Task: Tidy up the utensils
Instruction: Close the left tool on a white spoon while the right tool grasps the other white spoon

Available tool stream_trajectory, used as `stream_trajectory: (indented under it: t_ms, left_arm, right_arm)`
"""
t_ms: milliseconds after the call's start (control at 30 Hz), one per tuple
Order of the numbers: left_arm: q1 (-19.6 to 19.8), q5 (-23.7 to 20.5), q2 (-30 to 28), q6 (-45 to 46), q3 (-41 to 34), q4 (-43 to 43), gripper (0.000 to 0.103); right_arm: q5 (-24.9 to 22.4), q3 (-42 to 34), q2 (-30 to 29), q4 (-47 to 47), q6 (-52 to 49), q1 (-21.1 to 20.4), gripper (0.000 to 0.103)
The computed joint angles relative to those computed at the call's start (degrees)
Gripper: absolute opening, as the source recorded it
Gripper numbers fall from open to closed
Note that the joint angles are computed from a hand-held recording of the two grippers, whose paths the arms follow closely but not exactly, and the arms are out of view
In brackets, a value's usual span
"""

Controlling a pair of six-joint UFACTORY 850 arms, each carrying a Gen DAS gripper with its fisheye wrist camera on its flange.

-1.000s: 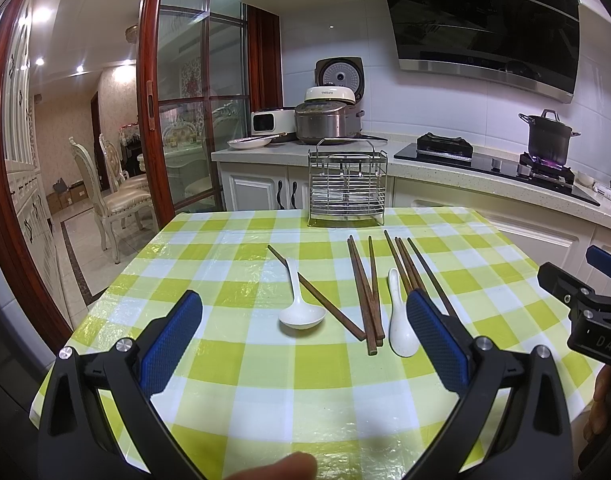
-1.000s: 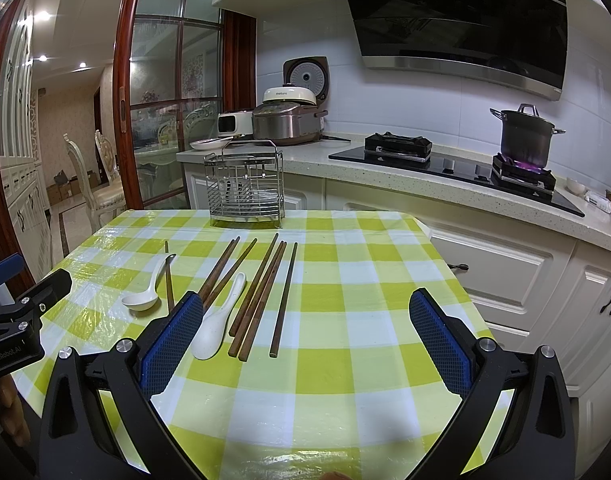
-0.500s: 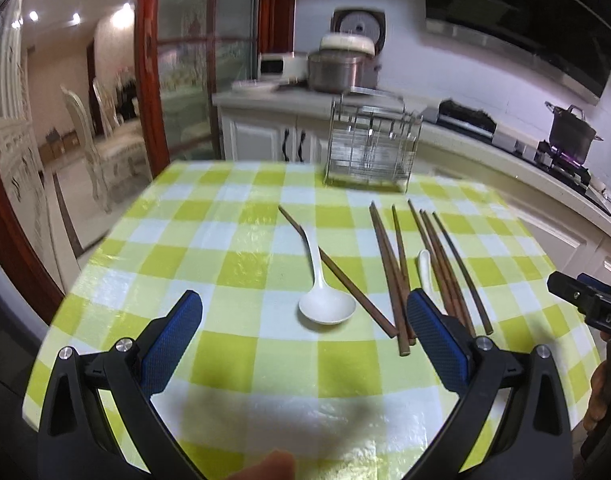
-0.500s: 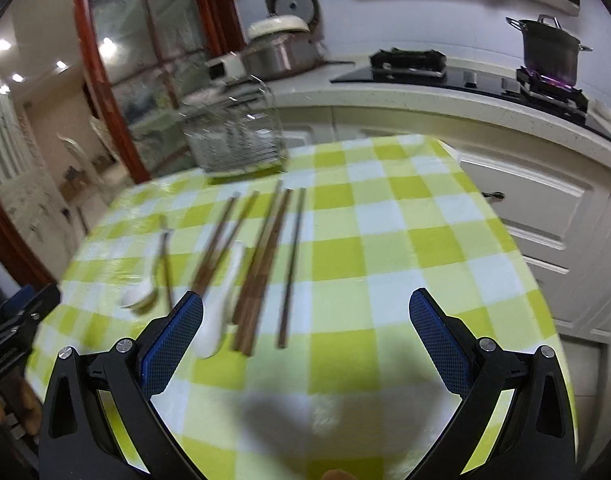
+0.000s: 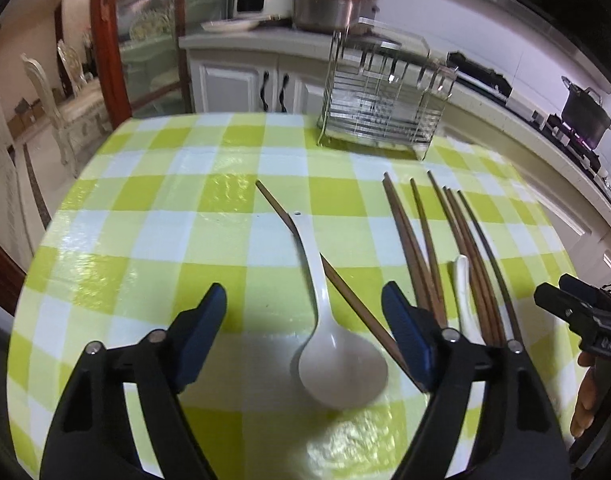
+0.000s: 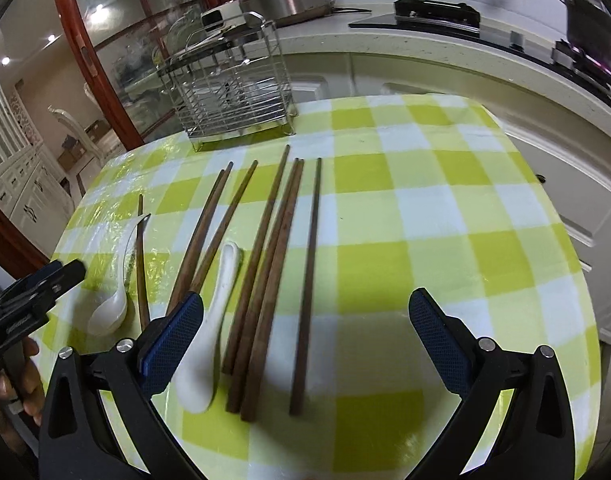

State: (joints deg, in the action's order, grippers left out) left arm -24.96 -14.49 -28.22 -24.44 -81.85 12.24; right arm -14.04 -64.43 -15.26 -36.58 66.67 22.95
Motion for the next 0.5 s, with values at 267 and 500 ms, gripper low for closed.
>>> stream_trajectory:
  t_ms: [267,500]
  left_arm:
    - [1.29,-5.22,-7.67,12.61,-9.47,-12.21,0.047]
    - [2.38,-8.42,-11.94,19.93,-14.86,-20.51,0.032]
  right_arm:
    - [-2.15,-3.88,-3.42,5.75,-6.91,0.4,0.092]
    - [-3.98,-6.8,-5.9,8.47,-12.4,1.66,0.08]
